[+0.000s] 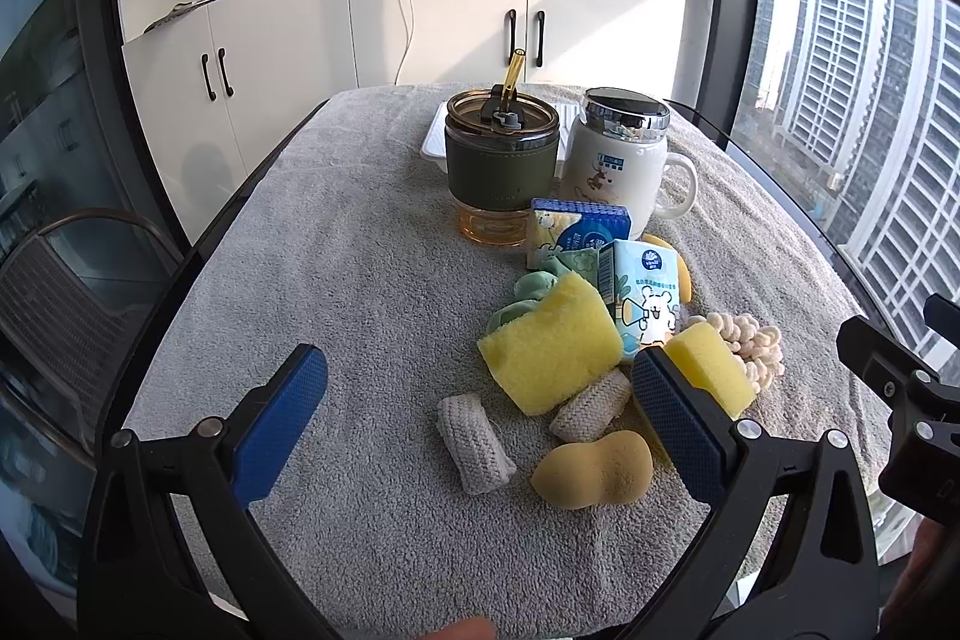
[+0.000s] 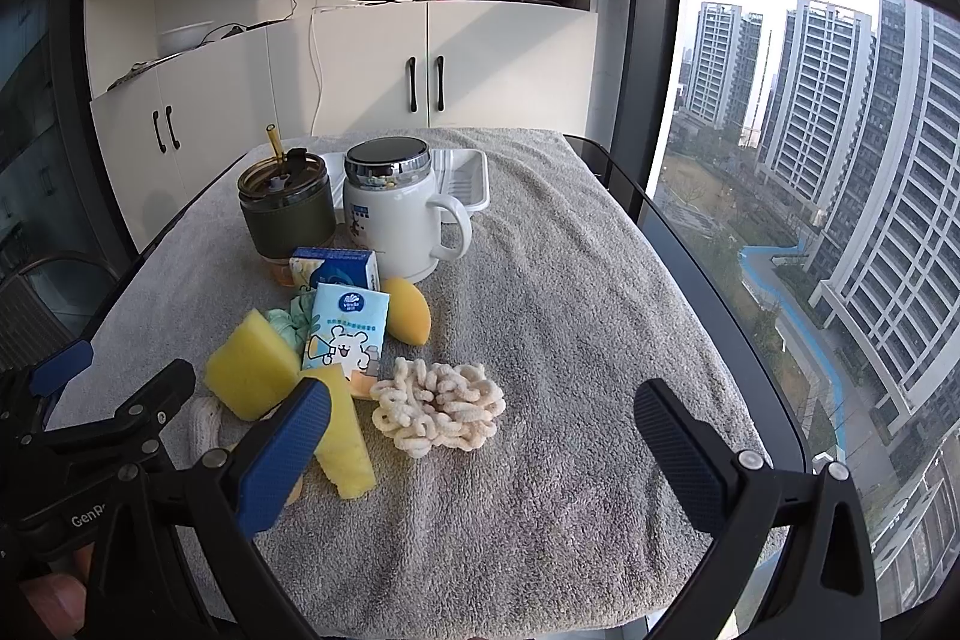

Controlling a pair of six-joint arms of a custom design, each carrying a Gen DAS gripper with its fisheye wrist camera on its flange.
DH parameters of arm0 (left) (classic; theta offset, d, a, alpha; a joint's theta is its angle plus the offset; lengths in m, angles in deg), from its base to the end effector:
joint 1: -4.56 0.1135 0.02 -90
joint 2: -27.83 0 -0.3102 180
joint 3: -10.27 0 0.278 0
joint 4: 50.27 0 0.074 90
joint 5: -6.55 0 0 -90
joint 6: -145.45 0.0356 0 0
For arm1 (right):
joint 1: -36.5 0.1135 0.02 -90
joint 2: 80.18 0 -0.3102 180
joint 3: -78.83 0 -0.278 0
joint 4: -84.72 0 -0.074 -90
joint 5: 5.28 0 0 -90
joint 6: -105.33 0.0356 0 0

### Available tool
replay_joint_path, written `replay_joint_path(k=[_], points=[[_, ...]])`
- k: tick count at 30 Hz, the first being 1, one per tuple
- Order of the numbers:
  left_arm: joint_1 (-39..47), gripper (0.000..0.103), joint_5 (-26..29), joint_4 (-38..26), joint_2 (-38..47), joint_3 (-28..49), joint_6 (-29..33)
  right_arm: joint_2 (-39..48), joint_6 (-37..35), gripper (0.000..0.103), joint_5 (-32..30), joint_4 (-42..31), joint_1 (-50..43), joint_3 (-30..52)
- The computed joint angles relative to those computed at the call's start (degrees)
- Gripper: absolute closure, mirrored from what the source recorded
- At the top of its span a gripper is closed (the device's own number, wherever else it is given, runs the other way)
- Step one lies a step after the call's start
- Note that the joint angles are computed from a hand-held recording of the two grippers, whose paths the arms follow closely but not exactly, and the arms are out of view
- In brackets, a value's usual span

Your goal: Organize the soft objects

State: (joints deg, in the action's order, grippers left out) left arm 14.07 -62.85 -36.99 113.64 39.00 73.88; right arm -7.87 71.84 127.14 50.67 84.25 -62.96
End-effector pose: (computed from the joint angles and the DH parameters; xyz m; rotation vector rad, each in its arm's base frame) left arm 0.2248 0.0250 0.1152 0.3526 2.2537 -0.1669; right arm 0.1477 0.1269 0.1601 0.3516 2.3076 -0.1998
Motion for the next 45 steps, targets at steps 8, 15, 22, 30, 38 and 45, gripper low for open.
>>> replay_joint_path(k=[8, 15, 22, 30, 38, 45], points=[[-0.1, 0.000, -0.1, 0.1, 0.1, 0.1, -0.1, -0.4, 0.0, 0.000, 0.1, -0.3, 0.0, 0.0], [0.0, 0.000, -0.1, 0.2, 0.2, 0.1, 0.0, -0.3, -0.1, 0.000, 0.1, -0.2, 0.0, -0.1], [0.0, 0.000, -0.1, 0.2, 0.2, 0.2, -0.1, -0.3, 0.0, 0.000, 0.1, -0.2, 0.0, -0.1], [0.1, 0.000, -0.1, 0.1, 0.2, 0.2, 0.0, -0.5, 0.0, 0.000, 0.0, -0.2, 0.0, -0.2], [0.9, 0.000, 0.3, 1.5, 2.8, 0.6, 0.9, -0.8, -0.5, 0.000, -0.2, 0.4, -0.2, -0.4], [3.3, 0.000, 3.9, 3.9, 10.2, 1.3, 6.4, -0.3, -5.3, 0.000, -3.3, 9.1, -1.6, -4.3]])
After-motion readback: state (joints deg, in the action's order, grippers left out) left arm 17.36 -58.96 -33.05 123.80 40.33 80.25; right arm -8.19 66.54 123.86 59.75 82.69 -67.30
